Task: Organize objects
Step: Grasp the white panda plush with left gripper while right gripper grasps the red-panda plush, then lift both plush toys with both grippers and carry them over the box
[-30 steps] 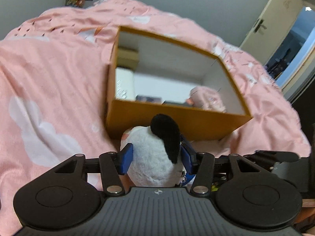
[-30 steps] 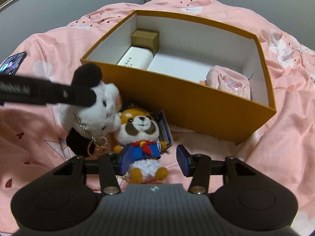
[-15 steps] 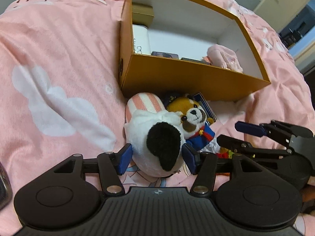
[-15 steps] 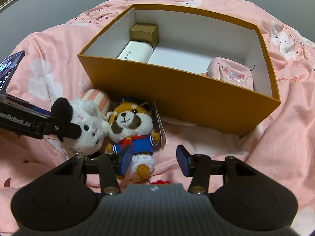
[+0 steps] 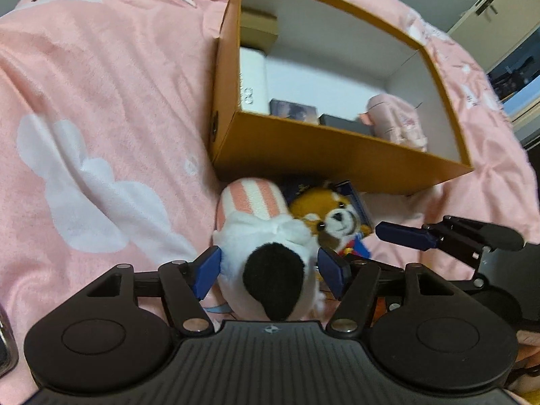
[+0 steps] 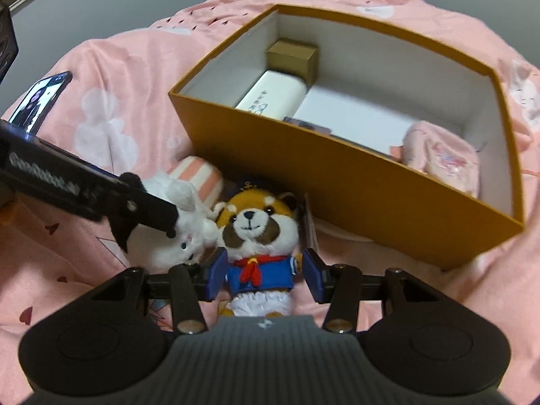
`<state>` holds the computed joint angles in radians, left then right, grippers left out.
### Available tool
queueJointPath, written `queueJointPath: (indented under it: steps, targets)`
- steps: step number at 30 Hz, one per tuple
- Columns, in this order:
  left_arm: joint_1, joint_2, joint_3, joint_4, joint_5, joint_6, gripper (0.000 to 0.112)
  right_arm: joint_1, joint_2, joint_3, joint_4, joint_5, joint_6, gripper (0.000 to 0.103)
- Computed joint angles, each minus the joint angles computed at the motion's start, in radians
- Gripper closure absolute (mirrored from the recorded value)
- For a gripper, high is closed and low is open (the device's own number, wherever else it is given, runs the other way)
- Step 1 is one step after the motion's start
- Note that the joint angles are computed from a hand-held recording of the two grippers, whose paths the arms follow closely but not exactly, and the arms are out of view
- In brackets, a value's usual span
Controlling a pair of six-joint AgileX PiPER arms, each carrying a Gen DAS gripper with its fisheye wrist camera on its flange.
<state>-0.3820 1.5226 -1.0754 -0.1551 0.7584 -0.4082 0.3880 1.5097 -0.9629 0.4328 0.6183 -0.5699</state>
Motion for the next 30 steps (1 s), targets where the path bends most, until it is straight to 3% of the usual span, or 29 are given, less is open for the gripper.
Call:
queueJointPath:
  steps: [6,14,25,30]
  targets:
    - [0.025,0.019,0.017,-0.046,-0.018,0.044,0.041,-0.002,0.097,-0.053,0.042,0.020,-0.064,0.051]
    - [0.017,0.038,0.026,-0.050,-0.031,0.055,0.041,-0.002,0.180,-0.091,0.059,0.013,-0.089,0.039]
    - [-0.016,-0.004,0.067,-0.014,-0.077,0.022,0.046,0.006,0.108,-0.014,0.076,-0.043,-0.096,0.054]
    - [-0.034,-0.056,0.080,-0.037,-0.079,0.058,0.047,-0.041,0.018,0.015,0.119,0.009,-0.107,0.055]
